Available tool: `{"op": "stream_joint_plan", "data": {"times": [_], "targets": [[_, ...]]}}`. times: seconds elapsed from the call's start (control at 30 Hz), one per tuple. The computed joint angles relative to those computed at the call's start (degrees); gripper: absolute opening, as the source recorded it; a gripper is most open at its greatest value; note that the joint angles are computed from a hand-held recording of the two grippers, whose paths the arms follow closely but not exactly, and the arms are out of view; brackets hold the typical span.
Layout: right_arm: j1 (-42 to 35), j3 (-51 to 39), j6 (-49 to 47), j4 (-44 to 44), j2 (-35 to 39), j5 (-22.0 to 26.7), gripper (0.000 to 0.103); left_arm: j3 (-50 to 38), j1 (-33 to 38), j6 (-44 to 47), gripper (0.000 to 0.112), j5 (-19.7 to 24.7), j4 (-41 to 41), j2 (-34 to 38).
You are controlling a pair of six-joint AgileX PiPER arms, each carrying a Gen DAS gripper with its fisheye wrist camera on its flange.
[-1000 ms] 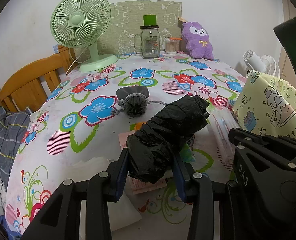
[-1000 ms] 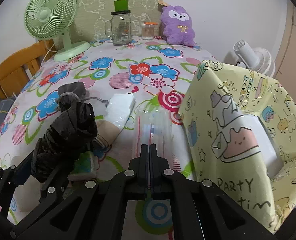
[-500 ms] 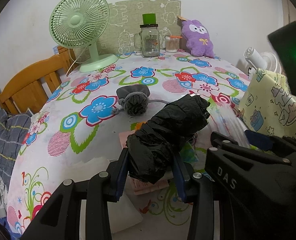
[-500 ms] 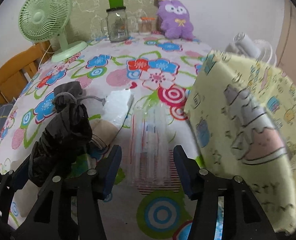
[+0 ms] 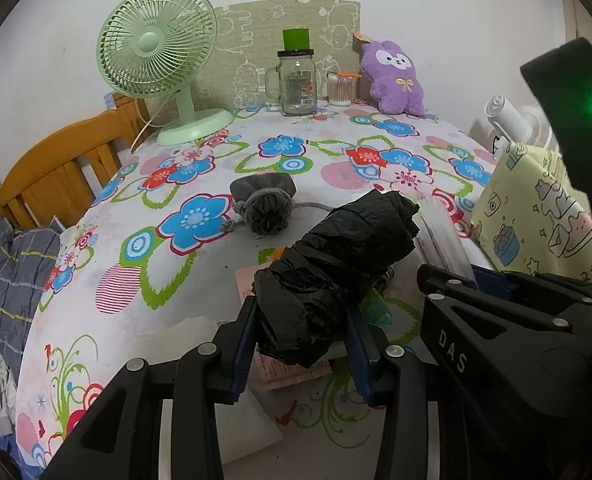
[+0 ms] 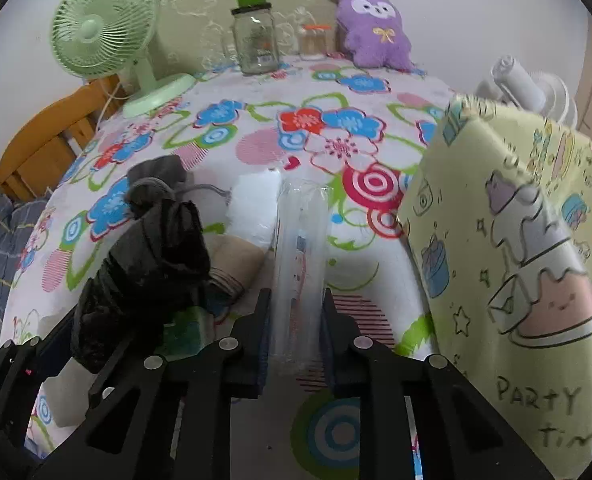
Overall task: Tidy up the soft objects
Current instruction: 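Hold the umbrella in the left tool while the right tool grasps the clear straw pack, then carry the umbrella in the left tool and straw pack in the right tool toward the gift box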
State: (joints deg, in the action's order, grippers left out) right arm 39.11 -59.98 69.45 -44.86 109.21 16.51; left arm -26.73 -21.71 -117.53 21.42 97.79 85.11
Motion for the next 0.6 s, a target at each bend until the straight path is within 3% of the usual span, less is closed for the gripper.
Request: {"op": "stream_joint_plan", "data": {"times": [0.6], "targets": [[3.6,6.8,12.0,-14.8,-12.3,2.3,0.023,0.0,-4.8,16.3,0.042,3.4,-19.0,-11.5]]}}
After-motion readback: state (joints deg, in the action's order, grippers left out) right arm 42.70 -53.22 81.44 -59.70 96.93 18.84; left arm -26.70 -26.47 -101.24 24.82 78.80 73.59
